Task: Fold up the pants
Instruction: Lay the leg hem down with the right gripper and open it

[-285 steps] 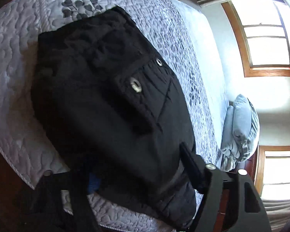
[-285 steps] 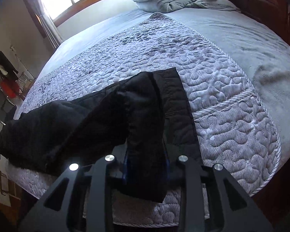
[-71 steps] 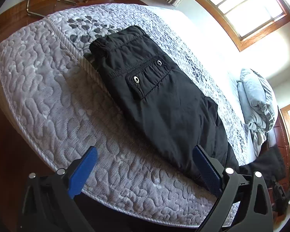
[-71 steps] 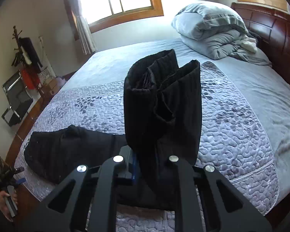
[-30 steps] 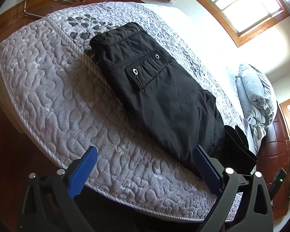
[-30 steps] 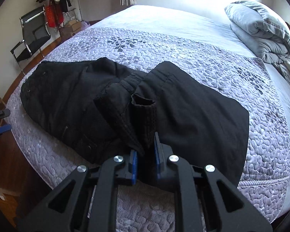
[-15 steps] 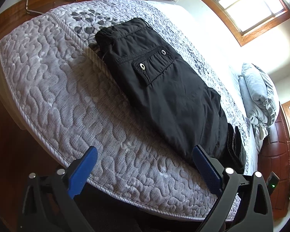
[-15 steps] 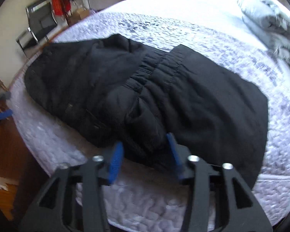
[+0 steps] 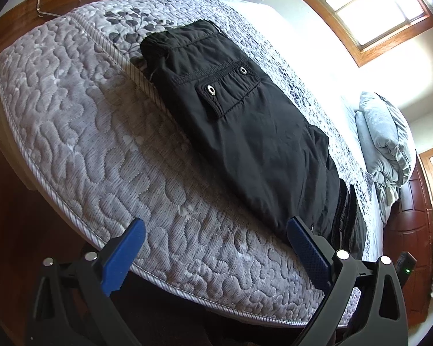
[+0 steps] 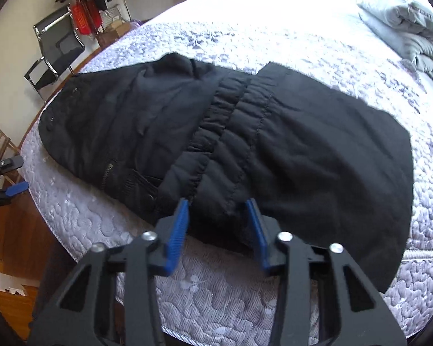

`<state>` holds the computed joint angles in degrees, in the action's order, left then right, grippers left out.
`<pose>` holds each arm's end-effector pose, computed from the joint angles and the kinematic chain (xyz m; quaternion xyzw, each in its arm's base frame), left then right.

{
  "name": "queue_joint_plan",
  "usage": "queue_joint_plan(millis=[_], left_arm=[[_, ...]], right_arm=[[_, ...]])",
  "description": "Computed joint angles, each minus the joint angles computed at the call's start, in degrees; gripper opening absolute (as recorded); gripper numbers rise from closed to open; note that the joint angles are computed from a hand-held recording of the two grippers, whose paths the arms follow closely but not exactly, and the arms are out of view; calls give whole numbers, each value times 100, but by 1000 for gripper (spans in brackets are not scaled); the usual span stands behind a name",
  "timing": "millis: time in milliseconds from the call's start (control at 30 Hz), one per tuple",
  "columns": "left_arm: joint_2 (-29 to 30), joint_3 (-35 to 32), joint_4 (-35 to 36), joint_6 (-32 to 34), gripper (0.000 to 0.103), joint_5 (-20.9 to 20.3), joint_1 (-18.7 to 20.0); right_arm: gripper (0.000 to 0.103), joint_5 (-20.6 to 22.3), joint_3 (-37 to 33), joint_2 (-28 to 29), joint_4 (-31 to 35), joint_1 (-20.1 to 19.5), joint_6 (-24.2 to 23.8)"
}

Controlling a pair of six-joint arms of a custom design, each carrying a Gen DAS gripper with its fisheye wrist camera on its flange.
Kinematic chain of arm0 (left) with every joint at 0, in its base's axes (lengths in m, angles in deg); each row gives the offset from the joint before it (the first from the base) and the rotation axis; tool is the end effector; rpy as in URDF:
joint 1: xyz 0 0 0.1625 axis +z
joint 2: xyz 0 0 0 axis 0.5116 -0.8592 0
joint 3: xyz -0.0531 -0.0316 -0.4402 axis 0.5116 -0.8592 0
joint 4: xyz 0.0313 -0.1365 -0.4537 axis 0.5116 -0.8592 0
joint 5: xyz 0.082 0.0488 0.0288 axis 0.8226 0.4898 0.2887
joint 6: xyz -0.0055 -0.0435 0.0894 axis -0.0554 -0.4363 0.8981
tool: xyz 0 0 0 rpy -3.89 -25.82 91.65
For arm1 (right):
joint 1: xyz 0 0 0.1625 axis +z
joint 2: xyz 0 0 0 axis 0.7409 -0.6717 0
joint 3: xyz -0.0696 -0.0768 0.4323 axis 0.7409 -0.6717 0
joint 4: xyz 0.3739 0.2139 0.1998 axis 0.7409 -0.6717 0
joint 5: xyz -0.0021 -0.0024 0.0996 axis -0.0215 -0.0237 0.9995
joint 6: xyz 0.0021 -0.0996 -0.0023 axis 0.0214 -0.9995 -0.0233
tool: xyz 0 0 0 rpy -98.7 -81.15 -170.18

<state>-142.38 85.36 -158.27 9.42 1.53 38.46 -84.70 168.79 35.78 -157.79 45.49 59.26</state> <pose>-0.1058 -0.7594 0.2819 -0.0545 0.9681 -0.2168 0.1132 0.1107 -0.7454 0.1103 0.0797 -0.8806 0.2685 0.3822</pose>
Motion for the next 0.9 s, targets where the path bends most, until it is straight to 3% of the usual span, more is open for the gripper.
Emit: queue_joint_plan(millis=[100,167,267,367,533,700,900], left_arm=[[-2,4,1,-7,99,28,-5],[1,-2,-5,-14,99,19,9],[-15,27,-51,-29,99,-10,33],[-54,92,-107,-44,99,-26,48],[-147,222,-211,-101,99,-74,83],[-200,263,-240,-152,99,-85,90],[-139,135,-172,-140,99,-55,89]], right_arm=[[21,2,32,0,-106,8,-153],[6,94,106,-60,-178,19,-276],[6,338,214,-186,-258,79,-406],[6,212,126,-121,-326,212,-752],[6,148,-84,41,-25,233,-764],[8,46,-244,195,367,86,-470],[29,445,-22,25,434,20,-284]])
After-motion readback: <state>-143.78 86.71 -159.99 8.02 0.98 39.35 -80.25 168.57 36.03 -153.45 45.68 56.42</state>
